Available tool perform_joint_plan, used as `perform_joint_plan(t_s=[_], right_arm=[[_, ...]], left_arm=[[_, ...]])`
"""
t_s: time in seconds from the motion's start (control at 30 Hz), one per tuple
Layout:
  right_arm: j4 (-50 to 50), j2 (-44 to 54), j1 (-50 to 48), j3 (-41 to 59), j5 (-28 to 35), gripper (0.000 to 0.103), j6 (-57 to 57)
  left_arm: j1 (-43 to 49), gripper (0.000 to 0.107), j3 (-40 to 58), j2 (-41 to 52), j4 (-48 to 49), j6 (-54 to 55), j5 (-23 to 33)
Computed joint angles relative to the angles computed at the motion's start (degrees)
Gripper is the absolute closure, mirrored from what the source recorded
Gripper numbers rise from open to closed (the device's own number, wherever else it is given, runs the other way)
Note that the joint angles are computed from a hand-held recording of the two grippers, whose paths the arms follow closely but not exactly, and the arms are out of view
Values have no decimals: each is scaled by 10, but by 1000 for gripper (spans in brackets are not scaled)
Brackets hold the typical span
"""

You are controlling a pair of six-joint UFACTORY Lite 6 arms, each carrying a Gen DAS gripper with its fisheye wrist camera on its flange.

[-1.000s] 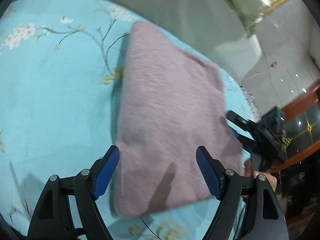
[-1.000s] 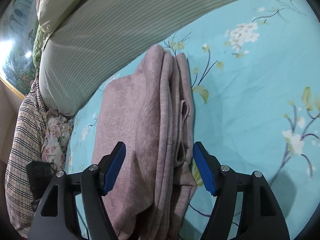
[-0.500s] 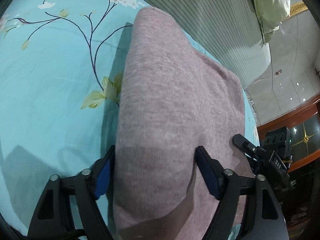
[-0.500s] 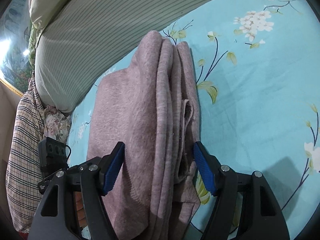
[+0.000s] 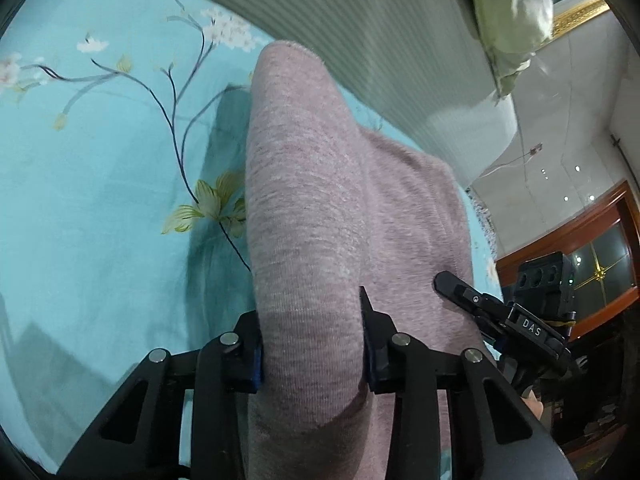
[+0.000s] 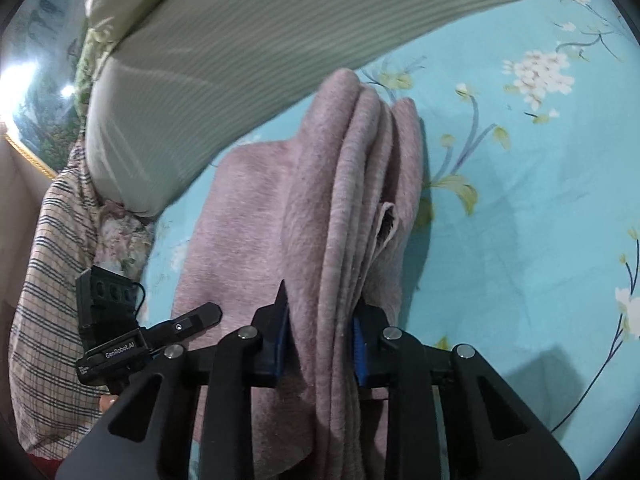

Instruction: Fold small clothes

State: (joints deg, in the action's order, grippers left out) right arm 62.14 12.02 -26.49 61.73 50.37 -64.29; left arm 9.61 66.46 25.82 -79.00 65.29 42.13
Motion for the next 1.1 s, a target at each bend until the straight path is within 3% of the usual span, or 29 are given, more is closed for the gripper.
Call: perform_joint_plan(t_s=[0.2, 0.4, 0.67, 0.9, 1.1], right_arm=[[33, -71, 58, -69, 11, 77, -14], [93, -122, 160, -149, -17, 77, -44], [160, -132, 270, -214, -61, 77, -83], [200, -99, 298, -241, -96, 74, -112], [194, -97, 289, -251, -114, 62, -97]], left_arm=[[87, 72, -127, -145, 24, 32, 37], [257, 72, -231, -281, 106, 52, 108], [448, 72, -277, -334, 186, 92, 198], [497, 70, -306, -302, 206, 136, 181], [507, 53, -322, -306, 222, 140, 138]])
